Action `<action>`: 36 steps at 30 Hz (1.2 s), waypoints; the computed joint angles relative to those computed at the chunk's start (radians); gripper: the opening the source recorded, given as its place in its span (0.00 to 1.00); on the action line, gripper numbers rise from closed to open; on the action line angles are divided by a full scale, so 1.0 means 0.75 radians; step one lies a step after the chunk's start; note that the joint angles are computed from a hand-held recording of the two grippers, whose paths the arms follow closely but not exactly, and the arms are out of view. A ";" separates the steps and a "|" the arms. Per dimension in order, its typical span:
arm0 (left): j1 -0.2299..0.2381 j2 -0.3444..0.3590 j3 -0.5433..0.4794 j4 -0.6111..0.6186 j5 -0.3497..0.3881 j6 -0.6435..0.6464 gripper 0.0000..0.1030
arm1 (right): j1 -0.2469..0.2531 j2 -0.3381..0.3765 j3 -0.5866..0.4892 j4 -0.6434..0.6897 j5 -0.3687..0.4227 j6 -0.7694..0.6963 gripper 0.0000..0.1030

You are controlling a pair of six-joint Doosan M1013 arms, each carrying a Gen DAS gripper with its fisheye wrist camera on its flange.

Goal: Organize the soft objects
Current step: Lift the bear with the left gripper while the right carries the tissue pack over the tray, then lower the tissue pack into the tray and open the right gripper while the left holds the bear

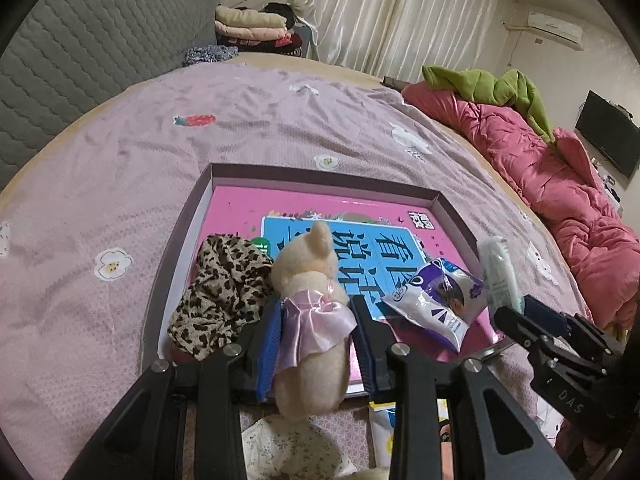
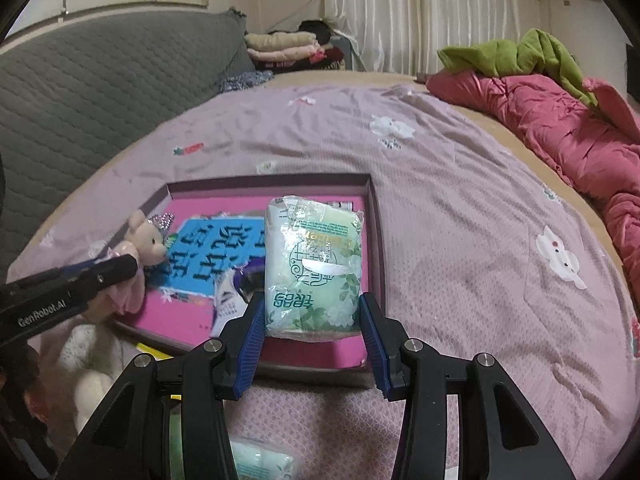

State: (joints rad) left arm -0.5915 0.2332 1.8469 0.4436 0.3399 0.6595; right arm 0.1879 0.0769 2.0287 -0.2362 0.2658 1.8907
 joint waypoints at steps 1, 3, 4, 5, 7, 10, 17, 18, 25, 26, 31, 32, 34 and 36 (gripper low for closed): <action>0.000 0.004 -0.003 -0.012 0.007 0.014 0.33 | 0.000 0.004 -0.003 0.020 0.009 -0.018 0.46; 0.004 0.011 -0.009 -0.061 0.010 0.062 0.34 | -0.001 0.012 -0.008 0.041 0.030 -0.041 0.46; 0.006 0.013 -0.012 -0.084 0.013 0.082 0.34 | 0.000 0.015 -0.010 0.043 0.037 -0.044 0.46; 0.009 0.016 -0.014 -0.107 0.015 0.102 0.34 | 0.000 0.017 -0.011 0.042 0.042 -0.044 0.46; 0.010 0.019 -0.015 -0.113 0.016 0.107 0.34 | 0.001 0.022 -0.013 0.039 0.056 -0.041 0.46; 0.014 0.019 -0.016 -0.131 0.015 0.123 0.34 | -0.003 0.025 -0.015 0.053 0.070 -0.048 0.46; 0.021 0.024 -0.019 -0.145 0.015 0.116 0.36 | 0.001 0.025 -0.015 0.025 0.081 -0.022 0.47; 0.023 0.024 -0.019 -0.139 0.014 0.108 0.36 | 0.002 0.025 -0.014 0.022 0.080 -0.020 0.48; 0.037 0.029 -0.022 -0.164 0.004 0.099 0.36 | -0.006 0.021 -0.009 0.077 0.067 -0.068 0.49; 0.036 0.028 -0.021 -0.154 0.004 0.090 0.37 | -0.007 0.020 -0.008 0.089 0.066 -0.081 0.49; 0.039 0.033 -0.026 -0.191 0.002 0.127 0.37 | -0.007 0.010 -0.002 0.113 0.040 -0.114 0.57; 0.039 0.034 -0.028 -0.187 0.004 0.124 0.37 | -0.006 0.007 0.000 0.114 0.030 -0.117 0.58; 0.037 0.037 -0.031 -0.180 0.005 0.122 0.37 | -0.004 -0.003 0.007 0.090 0.007 -0.098 0.59; 0.035 0.039 -0.033 -0.186 0.005 0.138 0.37 | -0.004 -0.008 0.010 0.110 -0.008 -0.119 0.61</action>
